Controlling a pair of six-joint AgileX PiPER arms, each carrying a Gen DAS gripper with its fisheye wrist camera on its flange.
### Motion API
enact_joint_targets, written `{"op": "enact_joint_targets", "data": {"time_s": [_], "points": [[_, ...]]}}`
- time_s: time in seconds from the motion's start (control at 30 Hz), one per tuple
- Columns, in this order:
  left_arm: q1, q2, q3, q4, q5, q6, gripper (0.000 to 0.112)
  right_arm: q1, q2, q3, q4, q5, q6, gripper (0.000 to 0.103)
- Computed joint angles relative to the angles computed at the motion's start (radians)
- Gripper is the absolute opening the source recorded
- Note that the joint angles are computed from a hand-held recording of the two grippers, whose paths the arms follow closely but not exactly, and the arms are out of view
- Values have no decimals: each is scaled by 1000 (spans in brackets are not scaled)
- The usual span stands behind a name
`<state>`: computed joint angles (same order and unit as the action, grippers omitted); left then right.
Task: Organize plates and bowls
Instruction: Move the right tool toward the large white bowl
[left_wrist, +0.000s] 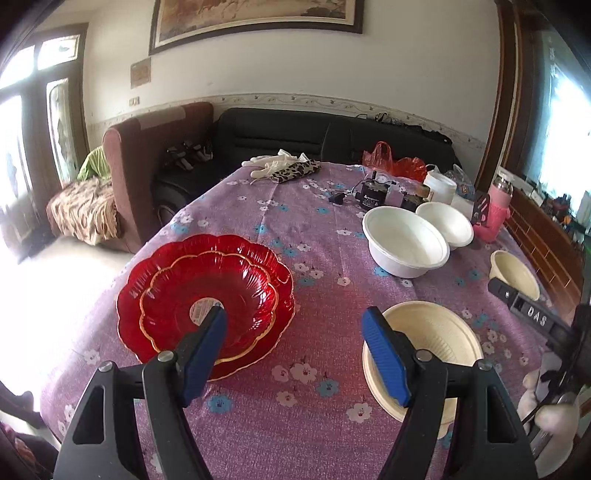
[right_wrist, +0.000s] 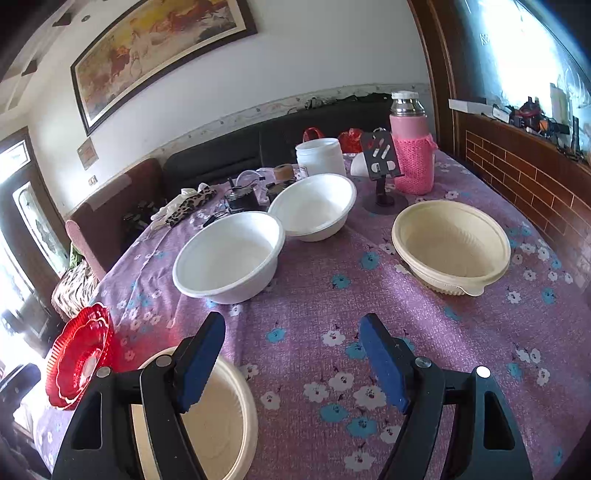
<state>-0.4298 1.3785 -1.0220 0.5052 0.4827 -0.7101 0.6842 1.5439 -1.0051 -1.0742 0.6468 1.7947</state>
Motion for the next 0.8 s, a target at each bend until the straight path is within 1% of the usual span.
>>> {"op": "enact_joint_targets", "data": {"time_s": [0.07,0.13,0.23,0.37,0.43,0.47,0.5,0.57,0.67,0.8], "points": [[-17,10,-4,55,-4,-35,75,-27,6,-5,5,-26,-4,80],[-20,29,-14,54,-3,-33,75,-57,12,-16,8,-52,-14,80],[-3,74,-53,-76,5,81,75,-106,19,-42,31,-94,-46,80],[-7,127,-94,-147,14,153,75,-168,36,-71,38,-167,-57,80],[-3,153,-125,-169,25,187,75,-191,44,-62,-23,-212,-10,80],[11,166,-144,-209,26,225,75,-196,50,-51,-64,-224,29,80],[23,177,-159,-239,26,253,75,-204,58,-47,-64,-235,31,80],[51,216,-208,-308,38,313,75,-234,73,-40,1,-290,-40,80],[90,282,-278,-426,59,404,75,-261,101,-40,87,-321,-128,80],[147,383,-395,-643,137,560,75,-292,139,-54,255,-381,-291,80]]}}
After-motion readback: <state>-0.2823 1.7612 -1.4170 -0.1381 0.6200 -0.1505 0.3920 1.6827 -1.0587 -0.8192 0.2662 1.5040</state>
